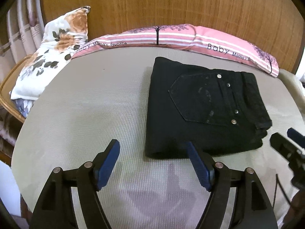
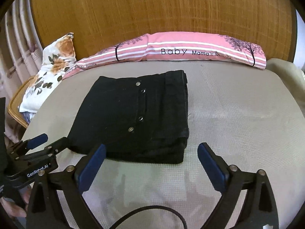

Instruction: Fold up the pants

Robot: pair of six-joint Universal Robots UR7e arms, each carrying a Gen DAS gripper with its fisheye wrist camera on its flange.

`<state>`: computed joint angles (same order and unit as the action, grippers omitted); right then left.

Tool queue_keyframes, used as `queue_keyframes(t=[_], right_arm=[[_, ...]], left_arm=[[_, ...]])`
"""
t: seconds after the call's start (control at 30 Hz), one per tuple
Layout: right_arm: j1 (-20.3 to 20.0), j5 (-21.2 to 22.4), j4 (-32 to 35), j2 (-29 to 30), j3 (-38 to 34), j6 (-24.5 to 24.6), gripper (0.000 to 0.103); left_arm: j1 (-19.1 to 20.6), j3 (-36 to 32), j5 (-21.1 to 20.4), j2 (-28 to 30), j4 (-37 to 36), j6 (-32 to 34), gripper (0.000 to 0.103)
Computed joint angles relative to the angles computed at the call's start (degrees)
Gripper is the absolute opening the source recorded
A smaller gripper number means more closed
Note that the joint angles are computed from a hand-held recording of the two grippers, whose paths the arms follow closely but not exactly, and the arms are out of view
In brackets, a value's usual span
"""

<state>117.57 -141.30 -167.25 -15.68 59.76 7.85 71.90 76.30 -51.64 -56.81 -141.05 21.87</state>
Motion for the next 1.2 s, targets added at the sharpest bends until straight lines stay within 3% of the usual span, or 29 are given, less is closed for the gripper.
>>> queue_keyframes(t=[0.47, 1.2], right_arm=[[1.4, -1.9, -1.3, 0.8, 0.7, -0.4, 0.099], [1.2, -1.0, 1.1, -0.1, 2.1, 2.3, 0.099]], left_arm=[[-1.5, 6.8, 2.3, -3.8, -3.4, 0.0, 0.074], [-2.2, 8.7, 3.7, -4.4, -5.5, 0.7, 0.074]])
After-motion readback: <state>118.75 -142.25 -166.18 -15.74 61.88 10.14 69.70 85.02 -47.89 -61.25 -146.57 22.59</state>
